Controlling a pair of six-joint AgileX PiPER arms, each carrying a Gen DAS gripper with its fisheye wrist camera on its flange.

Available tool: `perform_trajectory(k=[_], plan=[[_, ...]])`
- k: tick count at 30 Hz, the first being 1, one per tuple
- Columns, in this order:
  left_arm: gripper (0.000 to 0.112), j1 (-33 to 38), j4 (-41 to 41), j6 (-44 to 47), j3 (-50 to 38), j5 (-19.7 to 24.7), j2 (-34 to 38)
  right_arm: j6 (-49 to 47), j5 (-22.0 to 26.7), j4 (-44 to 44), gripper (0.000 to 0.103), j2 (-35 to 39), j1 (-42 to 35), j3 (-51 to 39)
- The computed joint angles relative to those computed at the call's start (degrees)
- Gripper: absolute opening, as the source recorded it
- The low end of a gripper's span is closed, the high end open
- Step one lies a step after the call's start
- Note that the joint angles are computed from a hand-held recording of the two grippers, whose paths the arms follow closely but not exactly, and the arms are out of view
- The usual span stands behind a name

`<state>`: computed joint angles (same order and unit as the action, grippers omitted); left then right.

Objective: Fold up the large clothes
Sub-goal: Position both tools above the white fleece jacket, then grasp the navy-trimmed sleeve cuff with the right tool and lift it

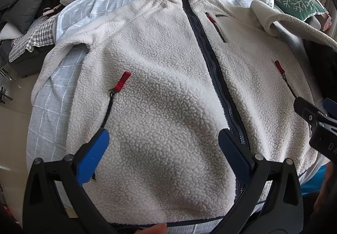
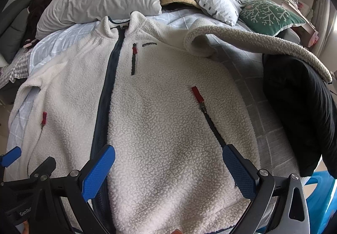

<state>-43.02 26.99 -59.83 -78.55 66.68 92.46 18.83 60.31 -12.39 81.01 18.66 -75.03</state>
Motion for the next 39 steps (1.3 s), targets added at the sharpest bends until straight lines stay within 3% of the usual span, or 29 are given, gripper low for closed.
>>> perform_trajectory(k=[10,14,20,27,36,39], plan=[[0.103,0.24,-0.64,0.04,0.48,-1.26,-0.29,0.01,-0.10,-0.09,0.103,0.07,0.12,-0.05],[0.103,-0.55,2.78,-2.54,1.62,-2.35,-0.16,0.62,-0.25,-0.83,0.103,0.13,0.35,0.04],[0.103,0.52,1.25,-0.31,4.46,-9.27,-2.41,0.36,-0.88,-3.32,0.103,-0.07,0.49,-0.30],[0.103,0.04,-1.31,6.01,0.90,-5.15,-1.10,-1.72,-1.82,-4.16,0.103,0.17,-3.32,-3.25],[0.103,2.57,-4.77,14.74,-11.94,2.82,2.69,-13.76,-1.42,10.71,0.103,0.26,-16.86,-9.34],[0.103,3.18,-3.60,15.05,-14.55,2.58,4.05,-15.06,-1.83,13.29,0.103,0.20,-21.01,-10.83]])
